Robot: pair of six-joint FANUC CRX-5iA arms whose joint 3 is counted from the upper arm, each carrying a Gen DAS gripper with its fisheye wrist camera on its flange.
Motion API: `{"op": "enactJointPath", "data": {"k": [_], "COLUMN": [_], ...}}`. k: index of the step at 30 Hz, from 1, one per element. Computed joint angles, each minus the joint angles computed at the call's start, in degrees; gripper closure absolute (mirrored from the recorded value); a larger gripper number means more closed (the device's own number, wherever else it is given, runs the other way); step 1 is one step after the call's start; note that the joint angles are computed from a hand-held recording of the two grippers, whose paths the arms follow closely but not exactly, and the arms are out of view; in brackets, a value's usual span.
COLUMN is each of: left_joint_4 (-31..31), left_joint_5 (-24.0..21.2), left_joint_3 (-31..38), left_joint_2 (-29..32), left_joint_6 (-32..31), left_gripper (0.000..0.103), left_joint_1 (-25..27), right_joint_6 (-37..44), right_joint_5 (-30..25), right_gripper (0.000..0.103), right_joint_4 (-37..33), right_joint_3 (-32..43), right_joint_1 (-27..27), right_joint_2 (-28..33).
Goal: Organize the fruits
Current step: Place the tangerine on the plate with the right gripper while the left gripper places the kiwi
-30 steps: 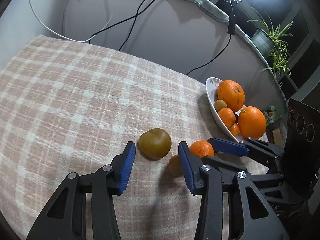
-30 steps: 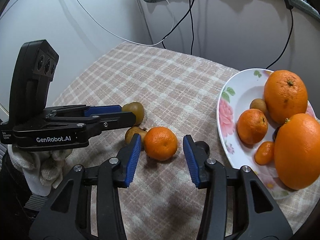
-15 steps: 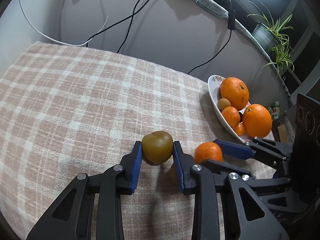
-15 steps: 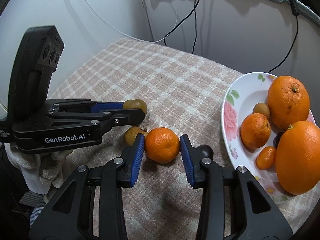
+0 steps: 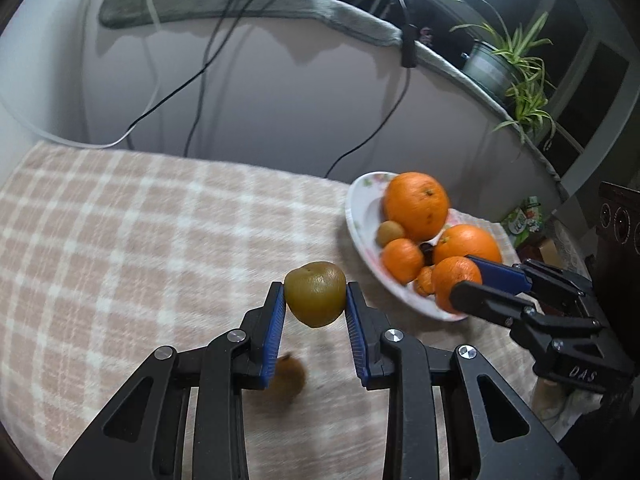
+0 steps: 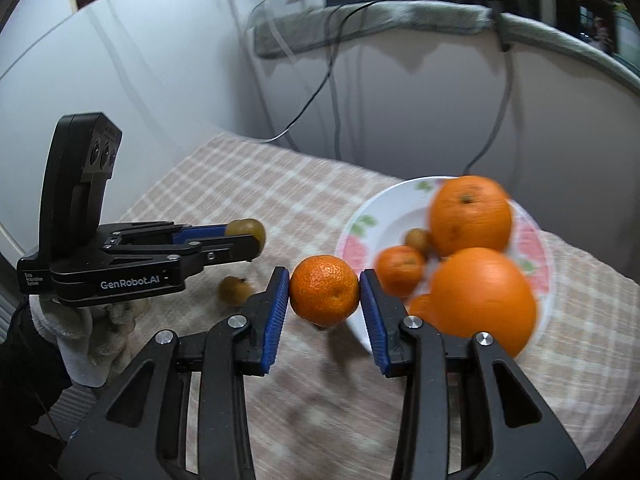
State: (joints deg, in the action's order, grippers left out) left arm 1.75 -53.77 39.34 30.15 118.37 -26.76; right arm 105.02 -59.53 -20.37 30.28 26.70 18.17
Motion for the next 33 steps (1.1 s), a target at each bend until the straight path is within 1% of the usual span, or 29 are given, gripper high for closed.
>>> {"op": "enactJointPath", "data": {"k": [7, 9, 14, 19, 23, 25, 28, 33], "left_joint_4": [1.02, 1.07, 1.14, 0.96, 0.78, 0.46, 0.08, 0.03], "left_joint_5": [-2.04, -2.98, -5.26, -8.54, -9.42, -9.83, -10.84, -11.97], "left_joint_3": [7.46, 9.98, 15.83, 22.41, 24.46, 25.12, 26.66, 28.29], "left_joint_2": [4.74, 6.29, 9.89, 14.02, 15.23, 15.54, 16.36, 17.43], "left_joint_6": [-2.13, -2.46, -3.10, -3.32, -3.14, -3.12, -3.14, -3.01], "left_gripper": [0.075, 0.075, 0.075, 0.075, 0.075, 0.075, 0.075, 0.075], "left_joint_1": [-0.87, -1.07, -1.33, -1.58, -1.67, -1.73, -1.71, -1.63], "right_joint_6": [-0.50, 0.15, -0.38, -0.24, -0.92, -1.30, -2.52, -5.83], "right_joint_5": [1.30, 0.30, 0.83, -0.52, -2.53, -2.53, -0.76, -0.10], "right_gripper": [0.065, 0.065, 0.065, 0.065, 0.065, 0.065, 0.065, 0.065], "right_joint_4": [-0.42, -2.78, -2.85, -6.56, -11.52, -12.93, -10.47, -6.01], "right_joint_3": [0.12, 1.41, 2.34, 4.96, 7.79, 8.52, 8.30, 9.73], "right_joint_1": [-3.55, -5.36, -6.61, -8.86, -11.21, -11.89, -11.21, -10.40], "right_joint_2": [-0.62, -0.21, 0.03, 1.63, 3.26, 3.64, 3.64, 5.43]}}
